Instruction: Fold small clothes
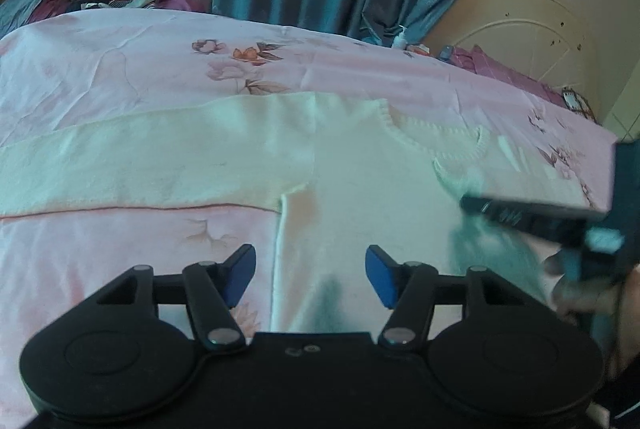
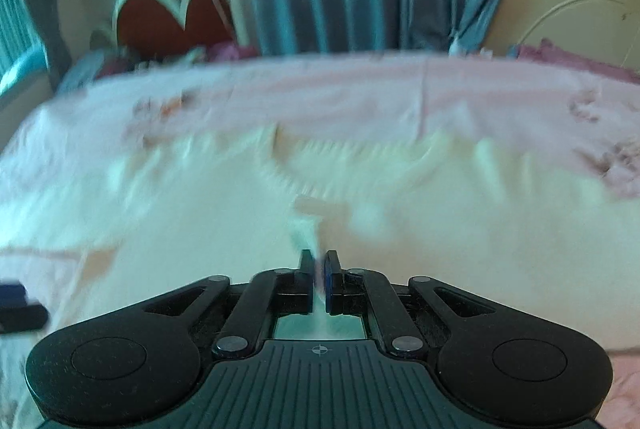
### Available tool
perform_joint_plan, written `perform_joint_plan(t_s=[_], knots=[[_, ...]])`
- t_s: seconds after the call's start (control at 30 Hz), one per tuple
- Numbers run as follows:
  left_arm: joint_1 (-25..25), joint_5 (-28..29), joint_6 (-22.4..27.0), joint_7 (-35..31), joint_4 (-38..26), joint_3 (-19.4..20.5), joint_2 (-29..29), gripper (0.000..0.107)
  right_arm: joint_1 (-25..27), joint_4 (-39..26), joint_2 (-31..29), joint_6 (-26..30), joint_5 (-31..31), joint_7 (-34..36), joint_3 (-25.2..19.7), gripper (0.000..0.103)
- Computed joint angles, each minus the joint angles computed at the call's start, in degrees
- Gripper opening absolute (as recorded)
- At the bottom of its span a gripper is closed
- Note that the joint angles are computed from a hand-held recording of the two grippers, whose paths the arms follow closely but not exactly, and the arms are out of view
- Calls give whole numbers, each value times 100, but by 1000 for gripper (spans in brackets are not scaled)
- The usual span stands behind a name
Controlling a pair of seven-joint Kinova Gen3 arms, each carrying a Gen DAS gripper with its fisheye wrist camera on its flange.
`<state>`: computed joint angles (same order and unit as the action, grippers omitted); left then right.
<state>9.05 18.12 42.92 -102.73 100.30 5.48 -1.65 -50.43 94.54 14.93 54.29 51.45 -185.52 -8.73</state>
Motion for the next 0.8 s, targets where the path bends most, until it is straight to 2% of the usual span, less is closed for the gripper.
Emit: perform_joint_plan(t_s=[0.03, 0.07, 0.1, 0.17, 0.23, 0.27, 0.3, 0.37, 0.5, 0.57, 0.6, 0.63, 0.67, 0.8], knots=[[-21, 143, -1, -130, 10, -40, 4, 64, -84, -49, 29, 147, 82, 7, -3, 18], [-29, 255, -2, -190, -6, -50, 29, 66, -167, -22, 0, 270, 220, -79, -40, 45], [-33, 396, -10, -273, -30, -54, 67, 69, -330, 62, -57, 389, 377, -259, 30, 60], [-39, 771, 1, -541, -63, -48, 158, 67, -423, 348, -294, 563, 543, -613, -53, 60], [-18, 1180, 48, -779, -160, 35, 358, 55, -291, 674, -590, 397, 499, -972, -183, 54], [13, 1336, 83, -829, -241, 107, 498, 50, -150, 858, -755, 348, 364, -1139, -301, 37], [54, 1422, 124, -812, -344, 184, 660, 46, -70, 970, -889, 392, 177, -1212, -378, 29], [76, 1564, 102, -772, -504, 424, 983, 44, -4, 1237, -1189, 667, -53, -1451, -577, 28], [381, 1471, 125, -352, -1008, 583, 1670, 39, 215, 1586, -1557, 1073, -269, -1980, -898, 29], [485, 1335, 66, -136, -1197, 651, 1902, 34, 386, 1708, -1699, 1100, -389, -2109, -1007, 29], [502, 1347, -3, -134, -1268, 719, 2011, 27, 475, 1786, -1764, 1076, -430, -2206, -1056, 29], [554, 1273, -27, -84, -1317, 752, 2059, 12, 549, 1865, -1849, 1070, -484, -2287, -1122, 29], [603, 1184, -19, -45, -1414, 777, 2142, 3, 632, 1910, -1897, 1055, -536, -2344, -1173, 29], [369, 1363, -527, -410, -1133, 952, 1800, 3, 900, 2072, -2011, 883, -547, -2570, -1352, 29]])
